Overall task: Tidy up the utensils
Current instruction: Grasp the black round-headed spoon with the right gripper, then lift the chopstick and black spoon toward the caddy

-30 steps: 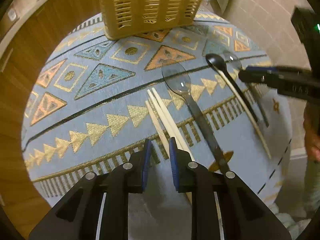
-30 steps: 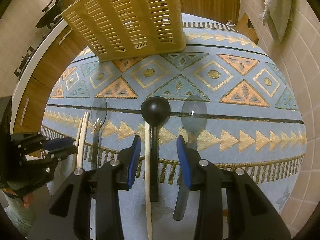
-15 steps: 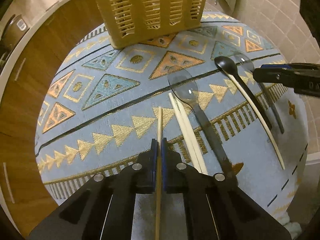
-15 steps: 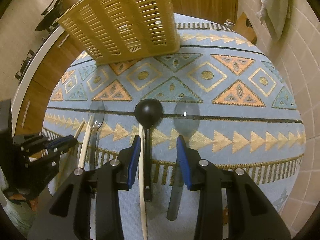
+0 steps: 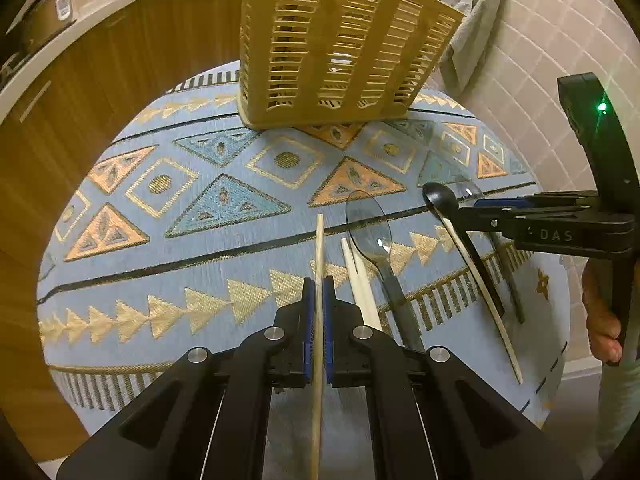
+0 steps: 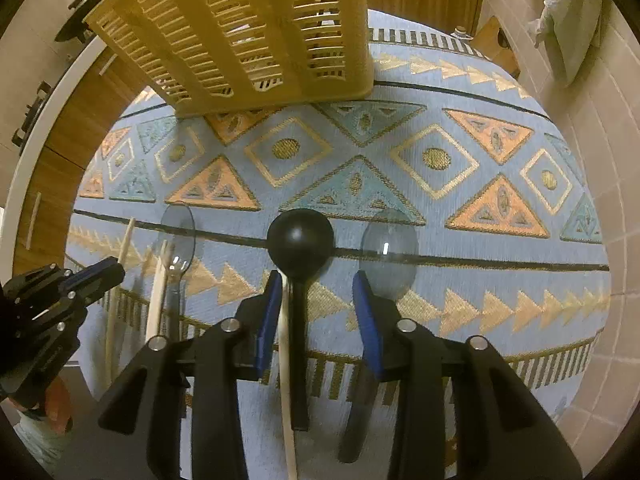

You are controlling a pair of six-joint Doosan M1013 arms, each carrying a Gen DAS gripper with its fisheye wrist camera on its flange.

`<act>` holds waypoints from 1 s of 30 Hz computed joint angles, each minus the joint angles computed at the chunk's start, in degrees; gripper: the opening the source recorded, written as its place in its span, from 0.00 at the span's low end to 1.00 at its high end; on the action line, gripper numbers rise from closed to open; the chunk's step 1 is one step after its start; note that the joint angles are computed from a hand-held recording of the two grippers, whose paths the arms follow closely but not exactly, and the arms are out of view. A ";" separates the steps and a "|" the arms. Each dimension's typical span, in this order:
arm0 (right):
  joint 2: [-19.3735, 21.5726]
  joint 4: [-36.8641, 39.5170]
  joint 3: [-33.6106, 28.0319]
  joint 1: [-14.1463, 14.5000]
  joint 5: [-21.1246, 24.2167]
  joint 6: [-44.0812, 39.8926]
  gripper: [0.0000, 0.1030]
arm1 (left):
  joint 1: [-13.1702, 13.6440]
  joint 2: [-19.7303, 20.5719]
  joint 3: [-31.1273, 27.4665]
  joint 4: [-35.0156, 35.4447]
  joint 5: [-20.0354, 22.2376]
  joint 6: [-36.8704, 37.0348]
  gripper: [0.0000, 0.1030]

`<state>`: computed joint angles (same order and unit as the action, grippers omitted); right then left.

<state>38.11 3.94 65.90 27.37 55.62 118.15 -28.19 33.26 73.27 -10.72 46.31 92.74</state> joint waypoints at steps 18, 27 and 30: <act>1.95 1.20 -3.26 0.18 4.61 -1.78 0.23 | 1.33 -0.46 0.80 -5.89 -2.17 3.43 0.02; 3.84 -3.42 -6.73 1.53 7.75 -0.24 0.19 | 1.60 -0.77 1.43 -7.39 -2.78 3.46 0.02; 4.39 -4.38 -7.89 1.84 9.41 -0.30 0.18 | 1.70 -0.98 1.65 -7.91 -3.21 3.65 0.02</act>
<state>42.50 -0.43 58.01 29.22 65.03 117.85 -26.49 32.28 74.92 -18.62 43.10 96.39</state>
